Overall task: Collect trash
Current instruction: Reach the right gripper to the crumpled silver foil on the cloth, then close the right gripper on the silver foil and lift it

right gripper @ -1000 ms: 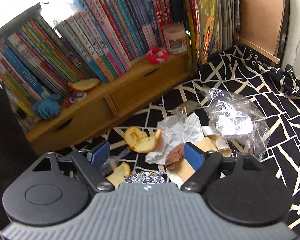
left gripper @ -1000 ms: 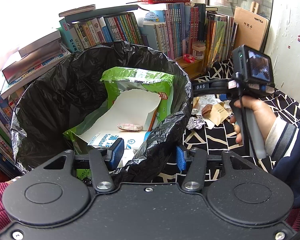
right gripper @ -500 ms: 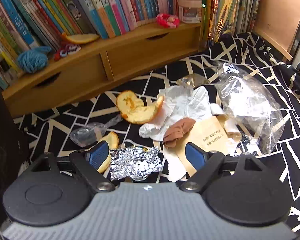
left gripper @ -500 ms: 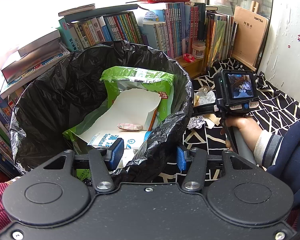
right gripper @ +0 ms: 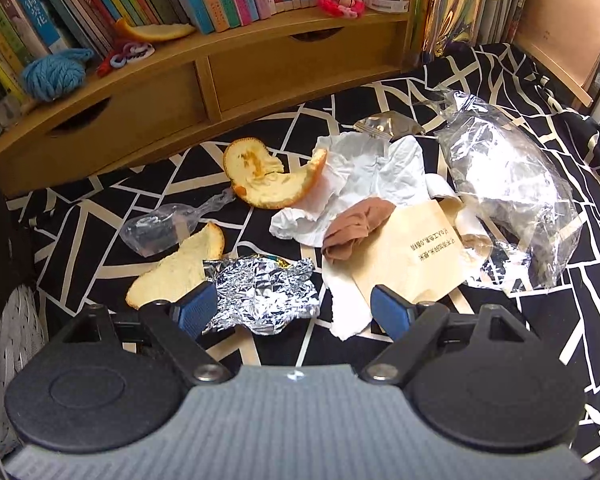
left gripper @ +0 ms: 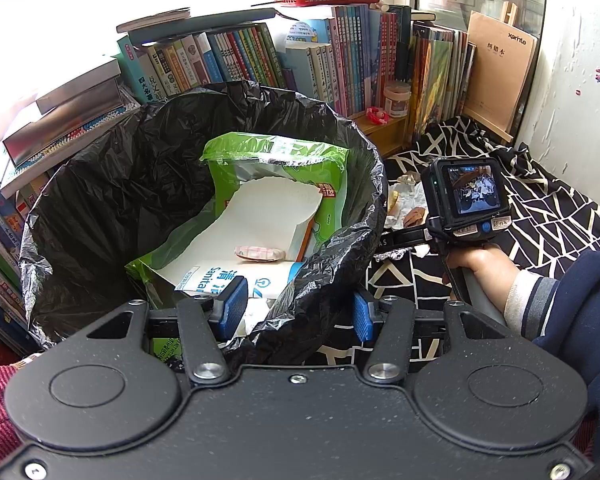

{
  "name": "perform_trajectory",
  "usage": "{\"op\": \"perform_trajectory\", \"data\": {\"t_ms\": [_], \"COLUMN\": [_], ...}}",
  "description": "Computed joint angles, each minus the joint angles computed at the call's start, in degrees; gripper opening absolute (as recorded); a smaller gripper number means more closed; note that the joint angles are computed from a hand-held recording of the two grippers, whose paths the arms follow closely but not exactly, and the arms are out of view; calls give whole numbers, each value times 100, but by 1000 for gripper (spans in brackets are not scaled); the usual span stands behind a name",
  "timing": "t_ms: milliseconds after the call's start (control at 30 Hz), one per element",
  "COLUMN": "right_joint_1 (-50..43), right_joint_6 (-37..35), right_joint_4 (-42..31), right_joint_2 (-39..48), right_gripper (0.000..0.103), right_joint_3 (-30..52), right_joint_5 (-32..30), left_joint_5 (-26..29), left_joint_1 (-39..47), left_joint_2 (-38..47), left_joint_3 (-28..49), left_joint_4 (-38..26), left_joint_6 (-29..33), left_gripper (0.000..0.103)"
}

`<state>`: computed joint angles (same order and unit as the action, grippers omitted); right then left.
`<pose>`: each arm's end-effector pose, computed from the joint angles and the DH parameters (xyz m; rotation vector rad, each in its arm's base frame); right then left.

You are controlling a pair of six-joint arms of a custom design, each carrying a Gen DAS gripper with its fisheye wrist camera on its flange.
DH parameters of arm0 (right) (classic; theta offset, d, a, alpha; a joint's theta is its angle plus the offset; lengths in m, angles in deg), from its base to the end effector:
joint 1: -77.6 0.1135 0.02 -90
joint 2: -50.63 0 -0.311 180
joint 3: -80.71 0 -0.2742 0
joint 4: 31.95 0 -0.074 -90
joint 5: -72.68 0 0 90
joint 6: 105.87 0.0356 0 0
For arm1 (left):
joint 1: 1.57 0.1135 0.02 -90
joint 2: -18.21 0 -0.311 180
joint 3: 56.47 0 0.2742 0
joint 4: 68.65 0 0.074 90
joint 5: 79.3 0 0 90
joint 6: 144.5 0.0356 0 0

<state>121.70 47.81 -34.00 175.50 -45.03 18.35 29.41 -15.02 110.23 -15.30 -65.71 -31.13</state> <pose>0.2439 0.2074 0.0118 0.5377 2.4059 -0.1636 0.2660 -0.0754 0.1317 0.8899 2.1985 -0.3097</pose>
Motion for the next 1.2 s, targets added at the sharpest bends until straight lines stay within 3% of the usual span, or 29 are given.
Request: {"op": "perform_trajectory", "data": {"t_ms": [533,633,767,1133,1200], "right_joint_1": [-49,-60,-150,-434,-399], "right_joint_6": [-108,-118,-134,-331,-284], "right_joint_4": [-105,-244,-487,-298,-226], "right_joint_2": [185,204,288,229,233], "right_gripper": [91,93,103,103,98], "right_joint_3": [87,147,287,211,181], "right_joint_5": [-133,-177,-382,-771,-689], "left_joint_5": [19,40,49,49,48], "left_joint_1": [9,25,39,38,38], "left_joint_2": [19,48,65,71,71], "left_joint_3": [13,21,25,23,21], "left_joint_4": [-14,-11,-7,4,7], "left_joint_6": [-1,8,13,15,14], "left_gripper": [51,51,51,51,51]}}
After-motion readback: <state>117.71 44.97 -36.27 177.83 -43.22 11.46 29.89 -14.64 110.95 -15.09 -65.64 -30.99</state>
